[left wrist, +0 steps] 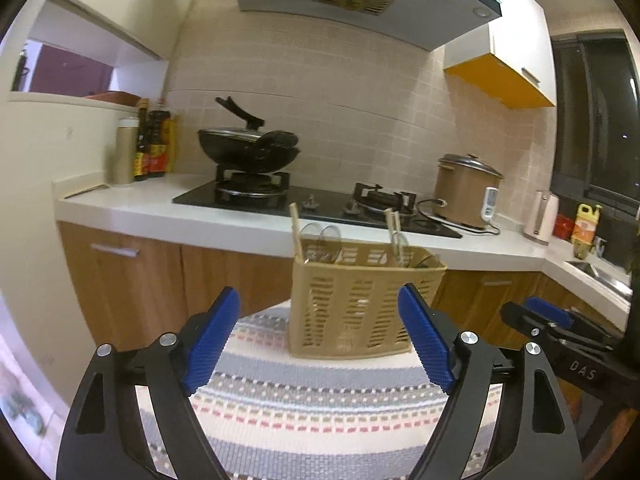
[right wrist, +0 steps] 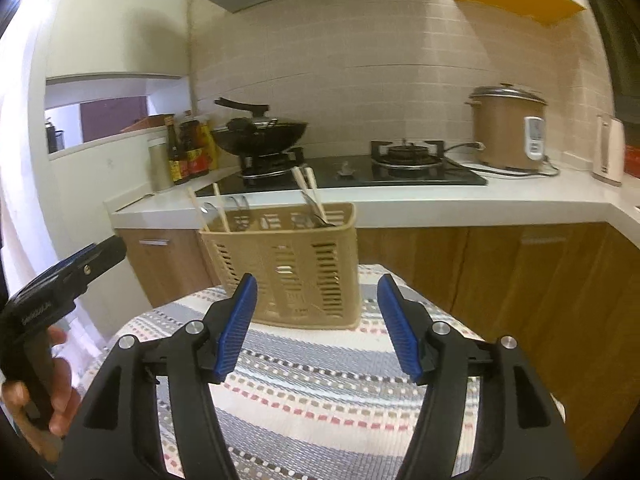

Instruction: Organize utensils

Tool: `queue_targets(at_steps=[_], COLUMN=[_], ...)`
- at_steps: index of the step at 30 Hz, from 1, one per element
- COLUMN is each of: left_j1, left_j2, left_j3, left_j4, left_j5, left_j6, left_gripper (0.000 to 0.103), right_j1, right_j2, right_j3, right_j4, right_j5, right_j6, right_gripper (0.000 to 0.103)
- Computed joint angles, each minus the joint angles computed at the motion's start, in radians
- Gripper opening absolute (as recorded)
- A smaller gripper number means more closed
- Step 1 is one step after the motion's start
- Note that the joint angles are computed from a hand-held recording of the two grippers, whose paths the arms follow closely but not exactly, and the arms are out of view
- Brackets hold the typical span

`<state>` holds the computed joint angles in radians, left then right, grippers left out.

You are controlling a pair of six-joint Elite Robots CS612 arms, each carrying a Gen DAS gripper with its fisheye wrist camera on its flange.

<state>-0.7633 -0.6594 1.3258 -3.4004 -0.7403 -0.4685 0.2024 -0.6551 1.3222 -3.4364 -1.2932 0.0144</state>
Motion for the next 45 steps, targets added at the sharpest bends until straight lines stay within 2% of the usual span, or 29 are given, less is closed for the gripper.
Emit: queue_targets(at_steps=[4,7,11,14,16,21,29,32,39,45], left_j1=[-0.01,-0.013,-0.014,-0.016,-0.017,-0.022,-0.013,-0.013,-0.014,-0.017], left_j2=[0.025,0.041,0.054,0.06,0.064,0.083,0.076,0.078,0.078,0.079], left_j3=[-0.012,-0.023,-0.045,-0.05,-0.055,-0.077,-0.073,-0.075,-0.076,-0.075], left_j4=[-0.006,-0.005,0.07,0.098,0.119,0.105,0.13,0.138,0.138,0.103], left_j5=[0.056,0.071,0.092,0.094,0.109,0.144,0.087,0.1,0.101,0.095], left_j6=[0.004,0.019,0.021,0.004,-0.006,0.025,-0.01,-0.019,-0.023,0.002], left_gripper=[0.08,0.084,0.084,0.09,0.09,0.09,0.09,0.09,0.09,0.09], right_j1=[0.004,0.009,0.012,0.014,0.015,0.013,0.01,0.01,0.01,0.016], right_j2=[0.016,0.028,0.038,0.043,0.043,0.042,0.035,0.033,0.032,0.035], right_j3=[0.004,-0.002,-0.007,-0.007,-0.004,0.002,0.007,0.01,0.011,0.007], right_j4=[-0.045,-0.064,-0.09,-0.113,-0.123,-0.139,-0.105,-0.106,-0.09,-0.08], right_j5=[-0.048,-0.089,-0.129,-0.142,-0.141,-0.131,-0.096,-0.082,-0.079,-0.094], right_j6=[0.038,0.03,0.01,-0.009,-0.029,-0.047,-0.03,-0.034,-0.034,-0.046], right_gripper=[0.065,0.066,0.07,0.073,0.073,0.077,0.079,0.084,0.084,0.084])
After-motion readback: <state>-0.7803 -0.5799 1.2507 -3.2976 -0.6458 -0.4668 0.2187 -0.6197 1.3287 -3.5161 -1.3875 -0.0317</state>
